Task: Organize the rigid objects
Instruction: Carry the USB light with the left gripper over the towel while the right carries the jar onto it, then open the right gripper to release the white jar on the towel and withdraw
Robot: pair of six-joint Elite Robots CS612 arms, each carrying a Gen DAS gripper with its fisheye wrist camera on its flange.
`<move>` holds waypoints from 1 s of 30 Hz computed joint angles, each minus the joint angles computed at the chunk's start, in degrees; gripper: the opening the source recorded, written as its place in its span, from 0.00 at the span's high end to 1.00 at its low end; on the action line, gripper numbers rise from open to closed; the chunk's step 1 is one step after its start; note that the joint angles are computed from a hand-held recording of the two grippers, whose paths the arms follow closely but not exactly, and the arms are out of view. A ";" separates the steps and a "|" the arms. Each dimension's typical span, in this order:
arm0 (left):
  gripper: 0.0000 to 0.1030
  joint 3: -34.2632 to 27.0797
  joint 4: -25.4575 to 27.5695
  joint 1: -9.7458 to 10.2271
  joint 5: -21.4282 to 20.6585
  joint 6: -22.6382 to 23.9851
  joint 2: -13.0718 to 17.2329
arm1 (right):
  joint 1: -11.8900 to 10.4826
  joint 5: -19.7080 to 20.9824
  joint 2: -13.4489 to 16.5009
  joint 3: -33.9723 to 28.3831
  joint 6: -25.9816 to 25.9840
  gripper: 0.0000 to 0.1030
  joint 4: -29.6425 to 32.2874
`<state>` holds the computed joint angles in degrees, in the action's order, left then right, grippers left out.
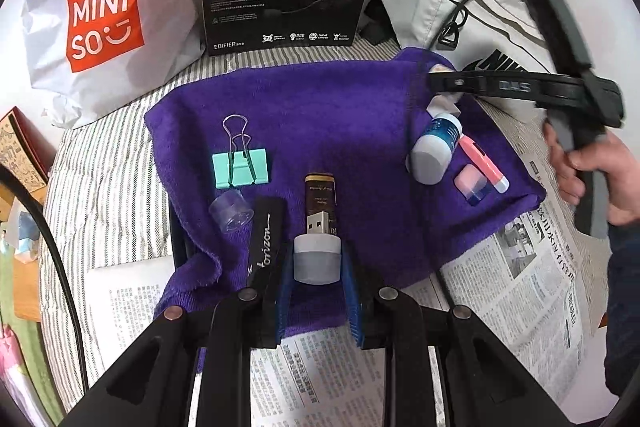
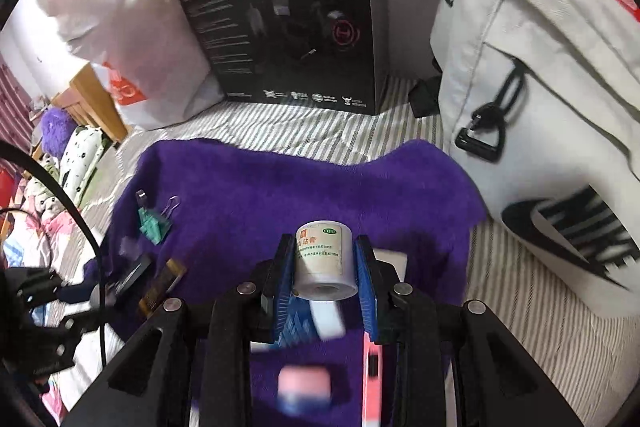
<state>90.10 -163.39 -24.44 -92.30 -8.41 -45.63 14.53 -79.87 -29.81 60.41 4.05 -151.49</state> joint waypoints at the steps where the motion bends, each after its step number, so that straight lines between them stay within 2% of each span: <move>1: 0.78 -0.12 -0.09 0.08 -0.15 -0.06 0.12 | 0.05 -0.08 0.75 -1.23 -0.04 0.71 1.08; 11: 0.78 -0.54 -0.35 0.79 -1.46 -0.26 0.59 | 1.19 -3.17 5.34 -8.87 -2.85 0.71 9.12; 18: 0.78 -0.42 -0.25 1.04 -1.42 -0.94 0.65 | 1.75 -5.20 5.99 -10.10 -5.18 0.71 9.63; 20: 0.78 -0.45 -0.24 1.07 -1.46 -1.11 0.70 | 1.77 -5.04 6.00 -10.11 -6.18 0.67 9.70; 22: 0.78 -0.57 -0.06 1.10 -1.30 -1.21 0.77 | 1.61 -3.74 5.92 -10.13 -6.79 0.53 10.23; 24: 0.78 -0.68 -0.01 1.13 -1.22 -1.29 0.85 | 1.60 -3.77 5.74 -9.85 -6.66 0.46 9.73; 30: 0.78 -1.47 0.87 1.13 -0.75 -1.11 1.27 | 1.26 -3.88 3.88 -6.85 -6.12 0.44 6.30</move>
